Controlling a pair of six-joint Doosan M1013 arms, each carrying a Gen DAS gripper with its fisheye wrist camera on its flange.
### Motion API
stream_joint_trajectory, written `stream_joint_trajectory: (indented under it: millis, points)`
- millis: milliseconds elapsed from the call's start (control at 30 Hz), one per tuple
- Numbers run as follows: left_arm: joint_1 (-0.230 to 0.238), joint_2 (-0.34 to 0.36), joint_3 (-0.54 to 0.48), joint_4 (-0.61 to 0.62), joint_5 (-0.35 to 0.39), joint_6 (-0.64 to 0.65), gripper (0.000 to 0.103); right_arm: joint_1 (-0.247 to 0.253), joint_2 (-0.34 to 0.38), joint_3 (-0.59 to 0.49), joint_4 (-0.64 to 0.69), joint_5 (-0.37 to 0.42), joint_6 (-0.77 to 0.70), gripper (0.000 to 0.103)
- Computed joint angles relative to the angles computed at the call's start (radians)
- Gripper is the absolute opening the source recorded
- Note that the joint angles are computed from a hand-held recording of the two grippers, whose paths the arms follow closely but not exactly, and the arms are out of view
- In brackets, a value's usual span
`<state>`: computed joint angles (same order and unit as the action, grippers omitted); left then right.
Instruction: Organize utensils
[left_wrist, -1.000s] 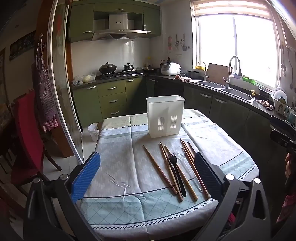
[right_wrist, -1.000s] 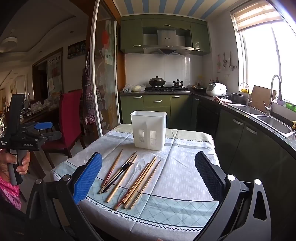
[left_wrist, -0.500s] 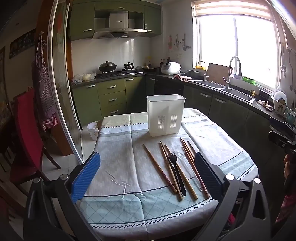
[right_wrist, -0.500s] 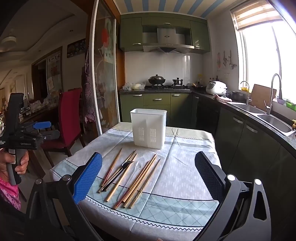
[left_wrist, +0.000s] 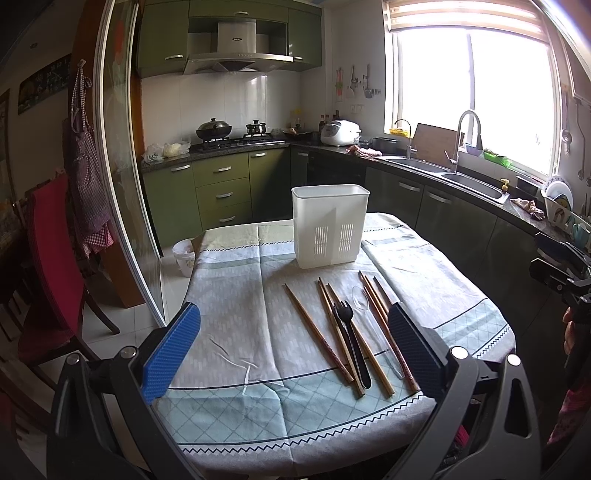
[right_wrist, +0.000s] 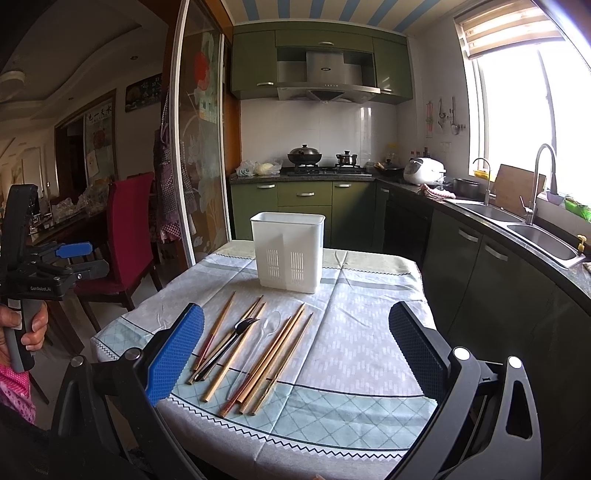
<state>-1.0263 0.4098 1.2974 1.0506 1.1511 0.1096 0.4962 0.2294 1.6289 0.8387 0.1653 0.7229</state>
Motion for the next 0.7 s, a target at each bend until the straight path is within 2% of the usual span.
stream_joint_trajectory:
  millis: [133, 400, 700]
  points:
    - [0.000, 0.000, 0.000, 0.000, 0.000, -0.001, 0.097, 0.009, 0.001, -0.010, -0.193, -0.005, 0.189, 0.099]
    - [0.001, 0.002, 0.003, -0.002, 0.001, -0.010, 0.097, 0.014, 0.005, -0.021, -0.402, -0.004, 0.408, 0.099]
    - [0.004, 0.000, 0.005, -0.008, -0.002, -0.006, 0.097, 0.012, 0.005, -0.023, -0.444, -0.002, 0.450, 0.099]
